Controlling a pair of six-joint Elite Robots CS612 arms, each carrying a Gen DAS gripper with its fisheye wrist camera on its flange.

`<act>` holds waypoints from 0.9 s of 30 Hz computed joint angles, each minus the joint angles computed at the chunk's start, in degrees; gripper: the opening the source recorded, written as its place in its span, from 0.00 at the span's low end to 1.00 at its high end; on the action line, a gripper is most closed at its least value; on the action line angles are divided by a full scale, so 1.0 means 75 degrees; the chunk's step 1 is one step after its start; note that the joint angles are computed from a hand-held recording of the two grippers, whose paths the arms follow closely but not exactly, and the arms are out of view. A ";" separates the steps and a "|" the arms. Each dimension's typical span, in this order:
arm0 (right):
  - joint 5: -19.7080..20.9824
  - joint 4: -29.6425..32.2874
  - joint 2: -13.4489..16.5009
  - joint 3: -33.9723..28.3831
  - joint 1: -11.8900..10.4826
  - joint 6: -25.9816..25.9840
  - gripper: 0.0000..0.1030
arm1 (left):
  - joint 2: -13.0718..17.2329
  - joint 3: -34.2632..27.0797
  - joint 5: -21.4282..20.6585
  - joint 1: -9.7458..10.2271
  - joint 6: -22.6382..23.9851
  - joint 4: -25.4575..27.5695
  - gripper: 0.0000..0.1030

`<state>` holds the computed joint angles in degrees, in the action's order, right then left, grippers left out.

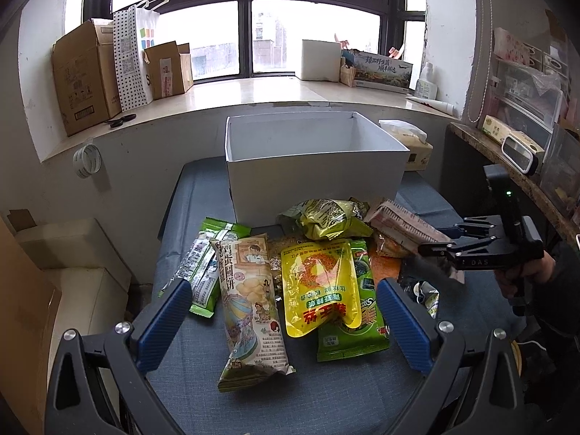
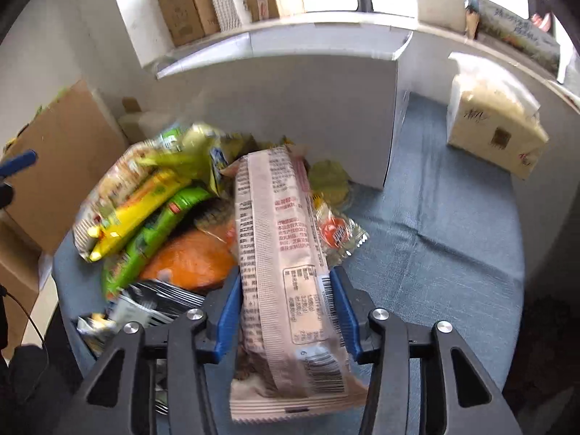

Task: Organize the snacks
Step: 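Grasp the striped cracker pack with the right gripper while the left grasps the egg-roll bag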

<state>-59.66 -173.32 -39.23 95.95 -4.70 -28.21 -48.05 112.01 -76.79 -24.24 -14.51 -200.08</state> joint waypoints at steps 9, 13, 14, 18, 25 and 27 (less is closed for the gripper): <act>-0.0260 -0.1769 -0.0443 0.0809 0.0117 0.1459 0.49 | 0.0102 -0.0098 -0.0028 0.0047 -0.0062 0.0027 1.00; -0.0524 -0.2606 -0.0669 0.1166 0.0188 0.1946 0.49 | 0.0230 -0.0205 -0.0054 0.0128 -0.0190 0.0185 1.00; -0.0583 -0.2862 -0.0720 0.1261 0.0208 0.2033 0.49 | 0.0279 -0.0276 -0.0014 0.0155 -0.0273 0.0298 1.00; -0.0498 -0.3283 -0.0951 0.1572 0.0247 0.2146 0.49 | 0.0543 -0.0697 -0.0132 0.0343 -0.0731 0.0757 1.00; -0.0456 -0.3004 -0.1075 0.1804 0.0266 0.2061 0.49 | 0.0954 -0.1603 -0.0067 0.0544 -0.1433 0.2571 1.00; -0.0549 -0.2985 -0.1077 0.1863 0.0263 0.2090 0.49 | 0.1027 -0.1771 0.0060 0.0532 -0.1481 0.3106 0.99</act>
